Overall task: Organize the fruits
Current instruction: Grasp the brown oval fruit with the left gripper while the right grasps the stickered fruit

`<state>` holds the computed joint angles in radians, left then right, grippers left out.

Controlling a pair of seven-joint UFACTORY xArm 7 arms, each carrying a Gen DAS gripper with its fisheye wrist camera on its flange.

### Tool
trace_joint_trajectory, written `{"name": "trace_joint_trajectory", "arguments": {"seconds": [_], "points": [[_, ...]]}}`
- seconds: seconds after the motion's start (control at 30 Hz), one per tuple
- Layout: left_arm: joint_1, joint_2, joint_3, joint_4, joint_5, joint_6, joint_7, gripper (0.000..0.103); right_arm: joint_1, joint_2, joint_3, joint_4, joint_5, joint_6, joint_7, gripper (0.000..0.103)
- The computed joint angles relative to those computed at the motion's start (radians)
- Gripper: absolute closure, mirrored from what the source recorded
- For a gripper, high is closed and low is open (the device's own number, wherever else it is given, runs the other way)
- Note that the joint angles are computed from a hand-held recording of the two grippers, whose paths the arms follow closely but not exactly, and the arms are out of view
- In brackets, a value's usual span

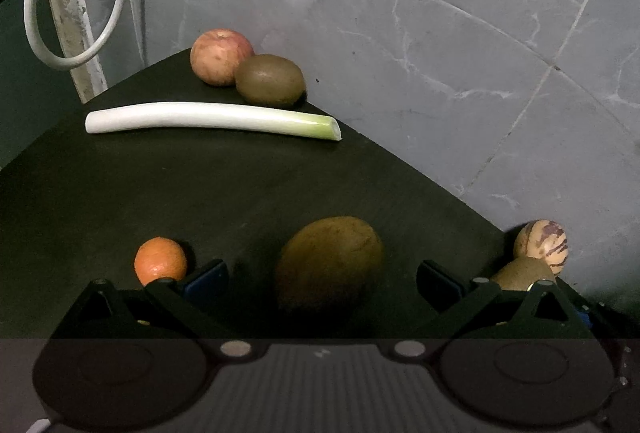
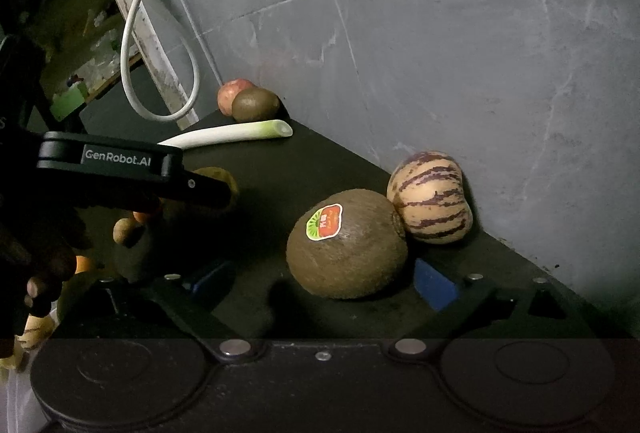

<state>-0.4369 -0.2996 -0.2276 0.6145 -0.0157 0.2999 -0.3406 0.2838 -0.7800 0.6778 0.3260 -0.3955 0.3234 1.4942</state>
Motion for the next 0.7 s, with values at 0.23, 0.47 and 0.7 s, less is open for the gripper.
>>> {"name": "trace_joint_trajectory", "arguments": {"seconds": [0.23,0.47,0.7], "points": [[-0.02,0.0,0.027,-0.006,-0.047,-0.006,0.038,0.005,-0.022,0.002,0.018,0.006,-0.002,-0.008,0.032,0.009],[-0.027,0.014,0.037,0.0,-0.082,-0.012,0.068,0.013,-0.074,0.012,0.063,0.037,-0.002,0.019,0.114,0.015],[-0.037,0.033,0.044,0.009,-0.119,-0.012,0.099,0.027,-0.091,0.03,0.086,0.073,-0.033,0.095,0.185,0.026]]}}
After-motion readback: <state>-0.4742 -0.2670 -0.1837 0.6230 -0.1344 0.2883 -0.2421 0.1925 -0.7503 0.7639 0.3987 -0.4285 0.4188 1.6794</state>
